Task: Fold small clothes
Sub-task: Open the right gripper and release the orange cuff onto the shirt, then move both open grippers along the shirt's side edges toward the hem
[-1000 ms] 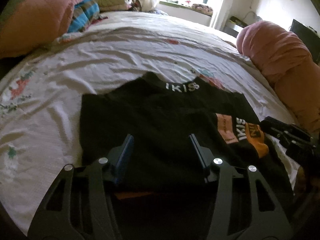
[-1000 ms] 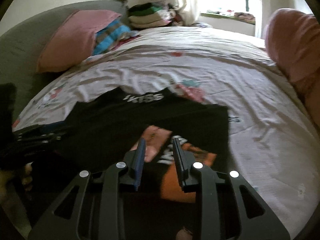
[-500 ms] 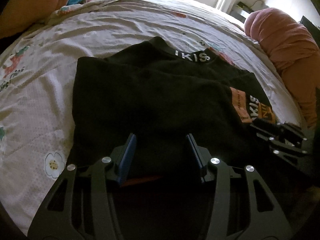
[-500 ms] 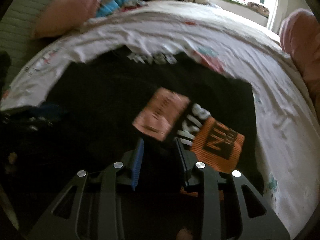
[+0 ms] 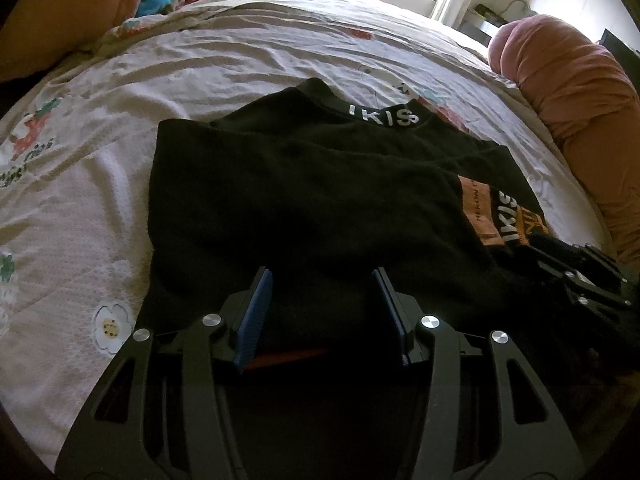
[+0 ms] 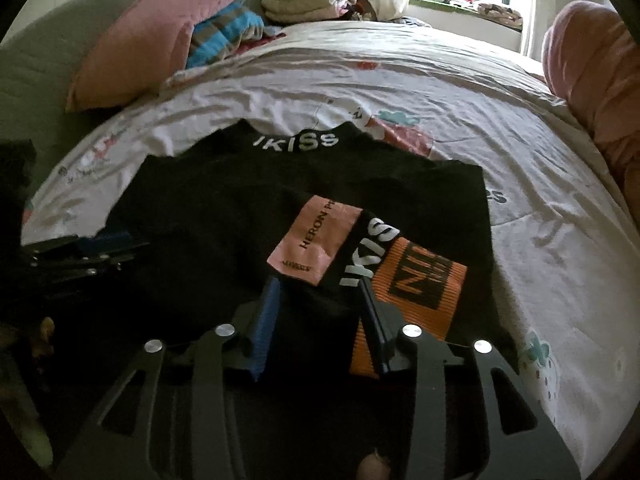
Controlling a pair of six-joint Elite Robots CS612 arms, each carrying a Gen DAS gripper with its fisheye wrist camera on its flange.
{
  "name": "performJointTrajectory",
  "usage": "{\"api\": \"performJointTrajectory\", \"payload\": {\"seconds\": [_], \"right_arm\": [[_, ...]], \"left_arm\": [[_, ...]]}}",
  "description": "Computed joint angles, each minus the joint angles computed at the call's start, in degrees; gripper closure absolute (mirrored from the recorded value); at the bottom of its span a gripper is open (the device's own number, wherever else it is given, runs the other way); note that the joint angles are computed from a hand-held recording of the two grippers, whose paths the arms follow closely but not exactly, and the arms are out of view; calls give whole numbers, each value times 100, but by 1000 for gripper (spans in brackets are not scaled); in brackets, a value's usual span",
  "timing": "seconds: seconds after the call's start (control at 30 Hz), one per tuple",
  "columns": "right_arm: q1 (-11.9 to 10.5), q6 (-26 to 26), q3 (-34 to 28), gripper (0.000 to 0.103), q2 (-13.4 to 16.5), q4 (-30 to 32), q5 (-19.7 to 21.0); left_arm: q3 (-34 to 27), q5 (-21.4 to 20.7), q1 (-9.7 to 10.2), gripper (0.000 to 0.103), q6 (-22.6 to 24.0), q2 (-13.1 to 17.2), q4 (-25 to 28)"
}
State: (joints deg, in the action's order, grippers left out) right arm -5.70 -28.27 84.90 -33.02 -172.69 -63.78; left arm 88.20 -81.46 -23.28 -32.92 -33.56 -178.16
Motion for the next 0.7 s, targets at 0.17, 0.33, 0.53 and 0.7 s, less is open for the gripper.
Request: {"api": "performJointTrajectory", "payload": {"seconds": [0.17,0.33,0.53,0.7], "right_arm": [[-74,112,102,39,-52,-113,148],[-133,239,181,24,-85,-253,318],[-178,371,256,10,-127,-409,422],[-212,389,338,8,-178,-485,479]], "left_arm": [[72,67,-34,55,41,-43,-132],[155,118,-64,49,20,-90,-311],[318,214,-81,28,-184,-183,-721],[482,501,-141,10,-223,-295,-968]]}}
